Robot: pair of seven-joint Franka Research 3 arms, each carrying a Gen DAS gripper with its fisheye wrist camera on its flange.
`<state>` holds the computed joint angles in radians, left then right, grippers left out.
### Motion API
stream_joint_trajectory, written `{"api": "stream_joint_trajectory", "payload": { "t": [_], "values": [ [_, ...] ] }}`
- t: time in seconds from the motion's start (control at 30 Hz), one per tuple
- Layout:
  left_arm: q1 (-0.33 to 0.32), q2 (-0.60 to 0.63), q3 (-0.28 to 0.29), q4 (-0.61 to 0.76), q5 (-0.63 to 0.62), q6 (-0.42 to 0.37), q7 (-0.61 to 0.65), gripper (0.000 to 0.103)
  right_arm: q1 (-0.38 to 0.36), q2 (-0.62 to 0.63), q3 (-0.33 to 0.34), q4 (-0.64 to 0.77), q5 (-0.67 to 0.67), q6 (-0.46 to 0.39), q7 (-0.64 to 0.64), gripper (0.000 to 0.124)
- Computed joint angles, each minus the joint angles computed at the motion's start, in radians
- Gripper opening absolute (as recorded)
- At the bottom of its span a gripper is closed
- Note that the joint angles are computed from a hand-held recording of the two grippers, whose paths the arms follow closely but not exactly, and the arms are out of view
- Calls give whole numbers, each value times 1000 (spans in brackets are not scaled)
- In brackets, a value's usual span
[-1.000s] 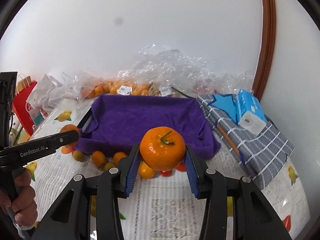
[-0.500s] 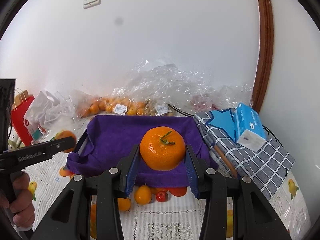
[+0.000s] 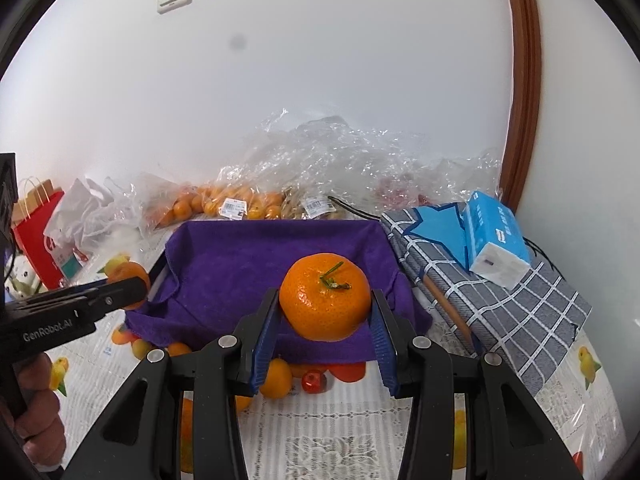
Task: Organize fruits
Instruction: 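Lower the orange onto the purple towel and open the right tool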
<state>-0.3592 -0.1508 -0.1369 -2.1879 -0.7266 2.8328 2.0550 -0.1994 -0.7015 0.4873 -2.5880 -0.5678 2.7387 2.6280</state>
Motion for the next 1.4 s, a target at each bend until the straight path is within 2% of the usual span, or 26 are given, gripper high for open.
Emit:
{"api": "stream_joint_trajectory", "payload": {
  "t": [0.27,0.57,0.73,0.97,1.07,1.2,1.4],
  "values": [
    [36,55,-32,46,109,26,-124,38,-18,23,-8,22,-48,-5,-43,44],
    [75,40,-43,35,338,62,-339,38,-10,31,-38,38,-69,63,-138,44],
    [81,73,-32,68,391,64,-384,38,-31,63,-45,46,-37,118,-184,44],
    [124,196,-68,199,503,20,-470,38,-137,192,-8,112,-63,122,-161,44],
    [135,265,-85,268,575,5,-514,38,-147,278,-23,152,-101,109,-118,44],
    [147,357,-106,367,647,-31,-573,38,-127,376,-59,202,-147,89,-72,44],
    [150,460,-122,488,715,-113,-628,38,-47,474,-141,247,-156,70,-81,44]
  ]
}}
